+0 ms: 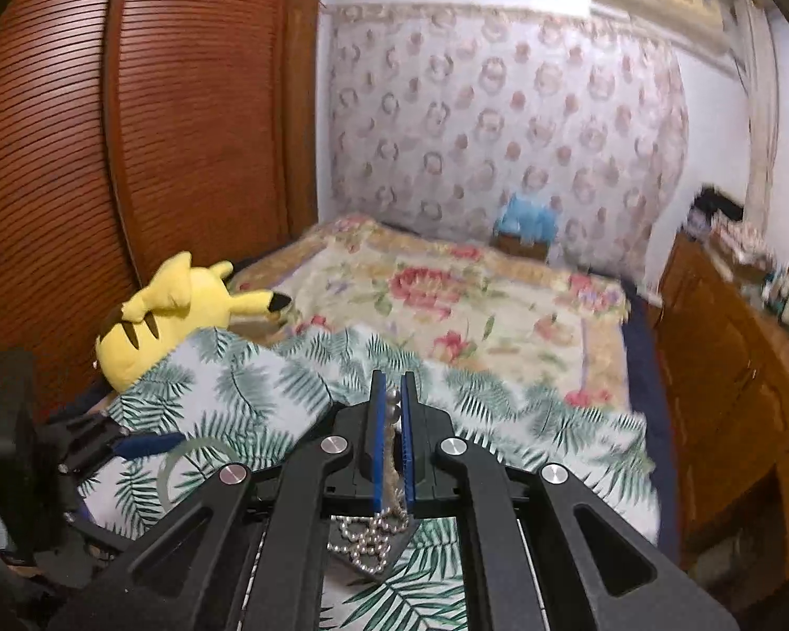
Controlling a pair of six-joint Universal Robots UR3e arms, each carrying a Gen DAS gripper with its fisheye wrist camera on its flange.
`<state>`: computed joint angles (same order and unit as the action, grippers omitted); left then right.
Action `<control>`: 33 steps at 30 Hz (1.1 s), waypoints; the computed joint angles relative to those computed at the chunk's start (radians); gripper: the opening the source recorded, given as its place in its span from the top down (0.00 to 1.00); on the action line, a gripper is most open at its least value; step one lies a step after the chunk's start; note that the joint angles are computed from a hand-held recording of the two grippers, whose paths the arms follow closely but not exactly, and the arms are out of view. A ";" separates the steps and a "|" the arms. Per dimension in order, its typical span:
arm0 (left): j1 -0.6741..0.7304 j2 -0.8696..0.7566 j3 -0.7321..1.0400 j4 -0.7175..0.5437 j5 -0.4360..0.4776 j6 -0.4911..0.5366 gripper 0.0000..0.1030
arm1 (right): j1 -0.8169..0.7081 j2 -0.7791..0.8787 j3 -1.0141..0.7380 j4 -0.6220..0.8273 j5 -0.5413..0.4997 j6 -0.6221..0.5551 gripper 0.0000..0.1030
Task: Organize jewelry
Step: 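Lower the pearl necklace into the box with the right gripper while the left carries the jade bangle, then lower the jade bangle into the black box and open the left gripper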
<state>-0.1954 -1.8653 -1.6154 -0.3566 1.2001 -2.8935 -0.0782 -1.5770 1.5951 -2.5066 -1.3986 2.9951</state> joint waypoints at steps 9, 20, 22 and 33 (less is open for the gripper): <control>-0.056 -0.112 0.129 -0.036 0.055 -0.011 0.33 | -0.069 0.022 0.202 -0.141 0.098 0.025 0.78; -0.133 -0.303 0.405 -0.153 0.155 -0.007 0.33 | -0.174 -0.134 0.483 -0.201 0.135 -0.058 0.75; -0.150 -0.343 0.459 -0.178 0.178 -0.011 0.33 | -0.190 -0.165 0.521 -0.202 0.141 -0.074 0.75; -0.191 -0.439 0.603 -0.250 0.227 -0.019 0.33 | -0.285 -0.322 0.649 -0.141 0.221 -0.142 0.74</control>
